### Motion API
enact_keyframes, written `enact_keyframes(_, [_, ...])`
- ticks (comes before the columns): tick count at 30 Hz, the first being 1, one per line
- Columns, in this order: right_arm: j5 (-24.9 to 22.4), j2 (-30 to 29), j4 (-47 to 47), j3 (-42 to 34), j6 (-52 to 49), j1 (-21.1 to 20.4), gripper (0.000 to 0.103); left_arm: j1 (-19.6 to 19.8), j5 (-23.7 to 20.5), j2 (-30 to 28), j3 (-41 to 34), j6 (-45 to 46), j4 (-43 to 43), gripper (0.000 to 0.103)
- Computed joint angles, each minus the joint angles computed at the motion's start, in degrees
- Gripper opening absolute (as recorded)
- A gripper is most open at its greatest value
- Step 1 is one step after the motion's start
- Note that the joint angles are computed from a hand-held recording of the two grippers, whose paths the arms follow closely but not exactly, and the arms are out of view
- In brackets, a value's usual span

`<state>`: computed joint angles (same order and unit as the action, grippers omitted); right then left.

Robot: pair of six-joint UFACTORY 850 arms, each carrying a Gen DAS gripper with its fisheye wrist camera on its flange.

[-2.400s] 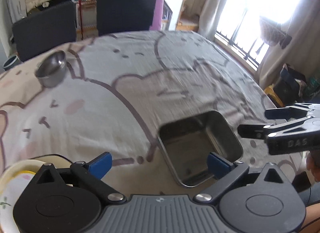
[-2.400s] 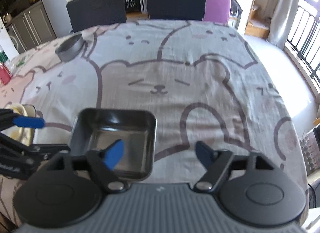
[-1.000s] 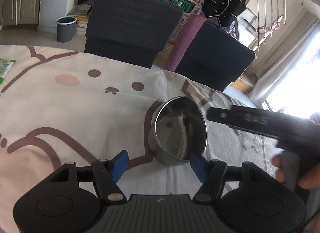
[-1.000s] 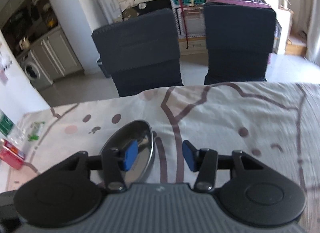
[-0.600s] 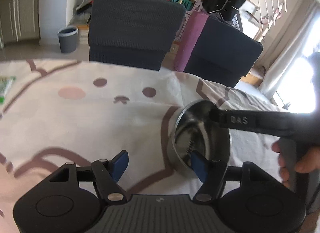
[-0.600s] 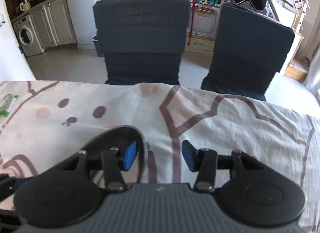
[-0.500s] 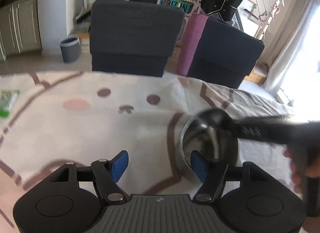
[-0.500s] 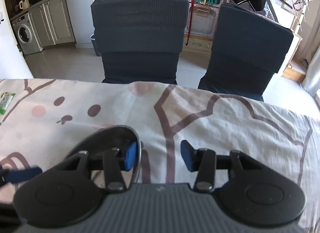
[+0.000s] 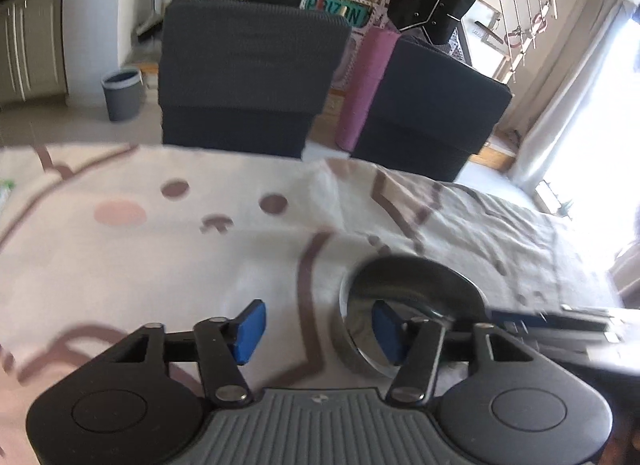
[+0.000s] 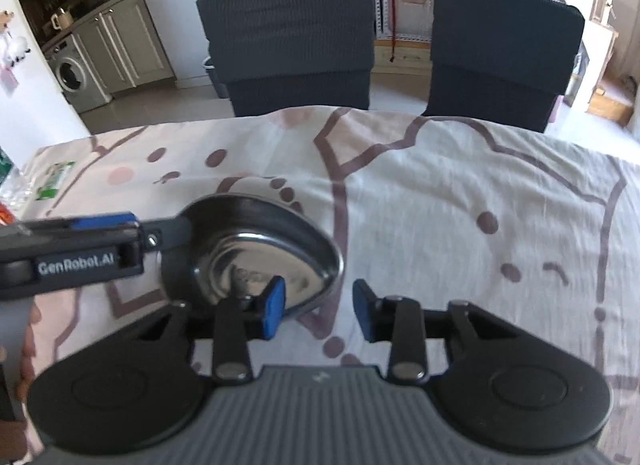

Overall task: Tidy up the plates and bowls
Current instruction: 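Close both tools on opposite rims of the steel bowl and lift, then carry the steel bowl with both tools over the steel tray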

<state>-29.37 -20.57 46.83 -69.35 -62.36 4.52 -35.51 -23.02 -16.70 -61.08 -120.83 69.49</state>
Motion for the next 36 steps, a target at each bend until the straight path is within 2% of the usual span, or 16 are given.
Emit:
enact_keyframes(2, [-0.1,-0.1,1.9,-0.4,-1.0,-0.3,0.035,0.2,2.5,0.5,0.9,-2.7,0.5,0.048])
enact_keyframes(4, [-0.8,-0.7,3.2,-1.3,-0.9,-0.7,0.025,0.1,4.0,0.6,1.2,-3.5,0.3,0.04])
enact_keyframes(5, [-1.2,-1.1,3.7,-1.9,-1.0,-0.9,0.024,0.1,4.5,0.6,1.2,-4.3,0.9,0.033])
enact_keyframes(6, [-1.6,-1.7,3.6,-2.6,-0.7,-1.0,0.021,0.0,4.6,0.7,1.2,-4.6,1.1,0.026])
enact_keyframes(8, [-2.8,-2.6,2.6,-3.4,0.0,-1.1,0.02,-0.3,4.3,0.6,0.8,-4.4,0.9,0.019])
enact_keyframes(12, [-3.5,-3.1,3.8,-3.7,-1.0,-1.4,0.013,-0.8,2.7,0.4,0.2,-1.8,-1.4,0.014])
enact_keyframes(16, [-3.3,-2.0,5.4,-2.6,-4.2,-1.8,0.01,-1.4,1.8,0.9,0.1,0.0,-3.6,0.012])
enact_keyframes(20, [-4.6,0.0,5.3,-1.2,-4.5,-2.6,0.009,-3.2,-1.1,2.3,-0.3,4.4,-7.7,0.012])
enact_keyframes(23, [-6.5,2.4,5.1,0.1,-4.1,-3.7,0.009,-5.3,-3.9,4.2,-0.5,4.1,-8.1,0.011])
enact_keyframes(32, [-13.0,12.7,7.1,6.0,-7.2,-9.3,0.009,-14.1,-14.0,8.4,-2.4,5.6,-11.6,0.011])
enact_keyframes(36, [-16.9,18.3,7.5,9.2,-8.3,-13.3,0.009,-18.7,-18.0,8.8,-4.3,5.1,-12.2,0.011])
